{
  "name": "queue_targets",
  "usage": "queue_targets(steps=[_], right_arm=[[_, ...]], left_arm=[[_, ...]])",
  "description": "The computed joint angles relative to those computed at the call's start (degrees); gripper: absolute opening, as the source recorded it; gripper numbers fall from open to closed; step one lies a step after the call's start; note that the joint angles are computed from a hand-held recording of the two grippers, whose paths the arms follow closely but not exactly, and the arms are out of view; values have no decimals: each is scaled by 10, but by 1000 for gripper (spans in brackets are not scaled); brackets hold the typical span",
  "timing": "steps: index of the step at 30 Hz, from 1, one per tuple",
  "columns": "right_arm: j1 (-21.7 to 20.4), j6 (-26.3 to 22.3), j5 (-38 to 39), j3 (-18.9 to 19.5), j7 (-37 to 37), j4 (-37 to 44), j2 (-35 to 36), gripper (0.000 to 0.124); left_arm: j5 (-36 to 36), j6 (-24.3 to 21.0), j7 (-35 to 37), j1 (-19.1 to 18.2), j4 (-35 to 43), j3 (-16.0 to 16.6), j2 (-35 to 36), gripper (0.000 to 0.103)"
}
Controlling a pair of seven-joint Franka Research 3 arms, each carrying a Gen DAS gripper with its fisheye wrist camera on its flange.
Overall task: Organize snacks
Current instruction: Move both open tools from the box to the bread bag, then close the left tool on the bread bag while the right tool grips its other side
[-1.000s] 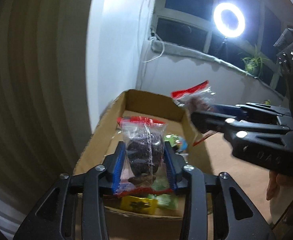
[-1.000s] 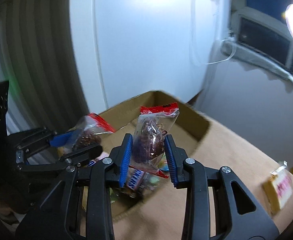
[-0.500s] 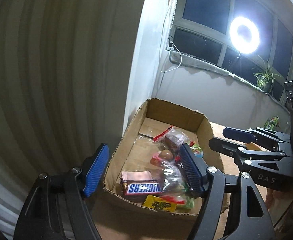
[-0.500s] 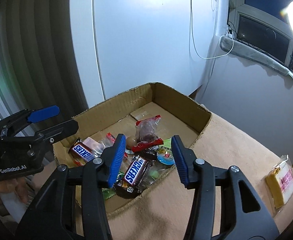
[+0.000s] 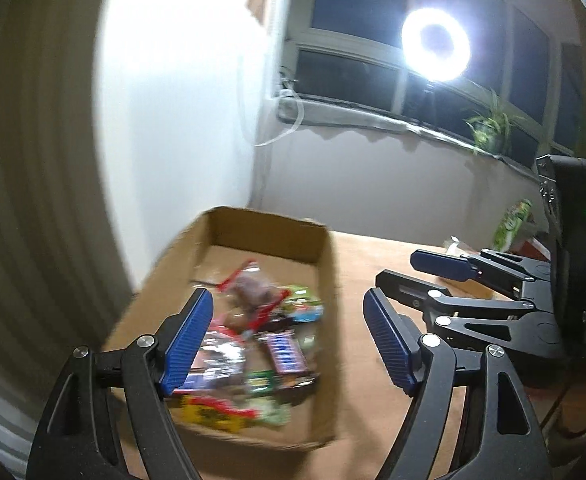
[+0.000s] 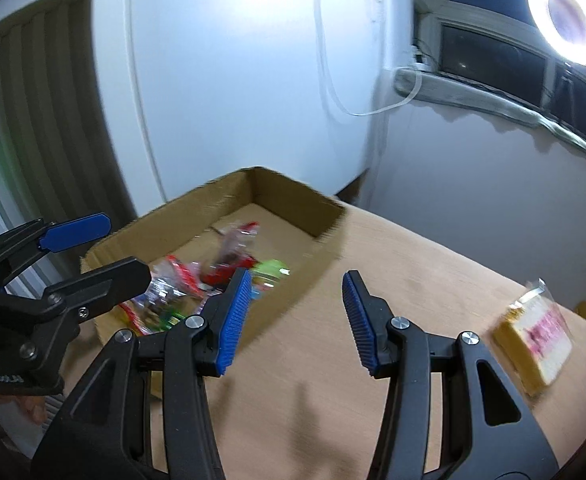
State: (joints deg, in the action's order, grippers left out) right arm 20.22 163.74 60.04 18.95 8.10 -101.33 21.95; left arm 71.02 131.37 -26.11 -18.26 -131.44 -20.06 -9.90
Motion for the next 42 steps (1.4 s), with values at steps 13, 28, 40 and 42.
queue_targets(steps=[13, 28, 40, 42], right_arm=[[-79, -41, 75, -48, -21, 2, -11, 62], [-120, -86, -76, -97, 162, 69, 68, 63], [-127, -156, -213, -89, 297, 189, 159, 65], [-125, -161, -226, -86, 299, 197, 163, 65]], left_arm=[[21, 93, 101, -30, 206, 46, 180, 81], [-153, 182, 330, -57, 439, 117, 387, 83], [-365, 286, 505, -5, 567, 102, 518, 83], [-401, 284, 556, 7, 597, 81, 543, 83]])
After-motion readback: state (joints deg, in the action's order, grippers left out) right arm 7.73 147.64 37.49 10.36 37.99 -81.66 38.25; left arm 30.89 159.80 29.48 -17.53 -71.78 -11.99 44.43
